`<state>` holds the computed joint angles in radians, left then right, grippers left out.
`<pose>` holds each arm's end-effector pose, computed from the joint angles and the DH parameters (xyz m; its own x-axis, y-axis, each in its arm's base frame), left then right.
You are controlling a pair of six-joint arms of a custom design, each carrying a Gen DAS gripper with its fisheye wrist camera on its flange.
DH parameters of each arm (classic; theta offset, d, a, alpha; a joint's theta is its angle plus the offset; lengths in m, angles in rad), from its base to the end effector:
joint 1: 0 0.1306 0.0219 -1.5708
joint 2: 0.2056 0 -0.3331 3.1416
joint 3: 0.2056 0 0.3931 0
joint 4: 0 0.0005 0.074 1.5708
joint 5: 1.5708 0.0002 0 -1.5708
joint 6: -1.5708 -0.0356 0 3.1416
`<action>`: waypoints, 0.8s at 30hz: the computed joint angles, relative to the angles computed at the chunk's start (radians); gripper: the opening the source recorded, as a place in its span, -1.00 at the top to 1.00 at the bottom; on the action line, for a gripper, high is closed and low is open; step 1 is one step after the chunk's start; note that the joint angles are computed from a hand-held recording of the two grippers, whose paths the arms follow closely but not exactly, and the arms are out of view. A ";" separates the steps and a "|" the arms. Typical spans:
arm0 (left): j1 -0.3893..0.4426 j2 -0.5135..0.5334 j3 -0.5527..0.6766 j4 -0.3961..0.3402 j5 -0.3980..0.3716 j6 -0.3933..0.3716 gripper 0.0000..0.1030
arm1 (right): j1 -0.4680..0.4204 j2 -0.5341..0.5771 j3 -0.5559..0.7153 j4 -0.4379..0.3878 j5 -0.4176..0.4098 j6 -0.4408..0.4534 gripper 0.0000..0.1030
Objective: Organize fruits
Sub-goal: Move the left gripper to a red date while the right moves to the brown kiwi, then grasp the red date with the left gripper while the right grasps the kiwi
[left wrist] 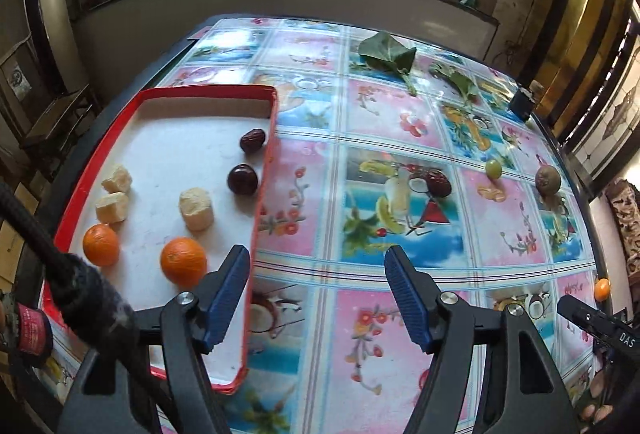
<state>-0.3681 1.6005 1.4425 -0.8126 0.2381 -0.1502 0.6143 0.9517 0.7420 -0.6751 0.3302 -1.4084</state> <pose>0.5090 -0.2058 0.3029 -0.6903 0.4221 -0.5876 0.5839 0.8046 -0.1079 0.2853 0.1865 0.2704 -0.4747 0.8076 -0.3500 0.5630 0.5843 0.5845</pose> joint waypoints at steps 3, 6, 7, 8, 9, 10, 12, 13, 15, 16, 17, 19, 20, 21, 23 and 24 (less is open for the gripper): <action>-0.036 0.012 0.012 -0.005 -0.003 0.000 -0.36 | -0.028 0.007 0.010 -0.036 0.042 0.025 -0.16; -0.069 0.028 0.029 -0.003 -0.007 -0.003 -0.36 | -0.066 0.018 0.021 -0.059 0.070 0.060 -0.15; -0.079 0.038 0.040 -0.007 -0.002 -0.006 -0.36 | -0.081 0.016 0.020 -0.065 0.081 0.070 -0.15; -0.087 0.050 0.052 -0.011 0.001 -0.004 -0.36 | -0.100 0.011 0.017 -0.070 0.092 0.079 -0.15; -0.094 0.062 0.064 -0.015 0.003 0.002 -0.36 | -0.126 0.005 0.011 -0.073 0.095 0.085 -0.15; -0.099 0.075 0.078 -0.020 0.015 0.008 -0.36 | -0.155 0.001 0.006 -0.074 0.090 0.089 -0.15; -0.110 0.106 0.110 -0.027 0.033 0.023 -0.36 | -0.222 -0.003 -0.003 -0.068 0.070 0.098 -0.15; -0.117 0.120 0.124 -0.025 0.033 0.033 -0.36 | -0.254 0.004 -0.001 -0.068 0.063 0.103 -0.15; -0.133 0.150 0.153 -0.018 0.028 0.045 -0.36 | -0.314 0.020 0.002 -0.060 0.042 0.107 -0.15; -0.142 0.167 0.170 -0.021 0.019 0.049 -0.36 | -0.339 0.030 0.004 -0.045 0.032 0.118 -0.15; -0.149 0.184 0.188 -0.025 0.020 0.049 -0.36 | -0.361 0.051 0.016 -0.041 0.024 0.121 -0.15; -0.162 0.216 0.219 -0.033 0.015 0.050 -0.36 | -0.396 0.078 0.026 -0.027 0.009 0.127 -0.15; -0.167 0.232 0.235 -0.039 0.013 0.049 -0.36 | -0.411 0.091 0.032 -0.018 0.001 0.132 -0.15; -0.171 0.248 0.252 -0.048 0.013 0.049 -0.36 | -0.422 0.105 0.040 -0.017 -0.001 0.134 -0.15; -0.176 0.276 0.282 -0.064 0.013 0.057 -0.36 | -0.441 0.133 0.056 -0.016 -0.006 0.142 -0.15; -0.178 0.290 0.297 -0.073 0.015 0.063 -0.36 | -0.447 0.143 0.063 -0.012 -0.003 0.150 -0.15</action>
<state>-0.5465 1.8901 1.7395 -0.8852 0.2527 -0.0872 0.1675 1.0951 0.8051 -0.6870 0.3270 -1.2585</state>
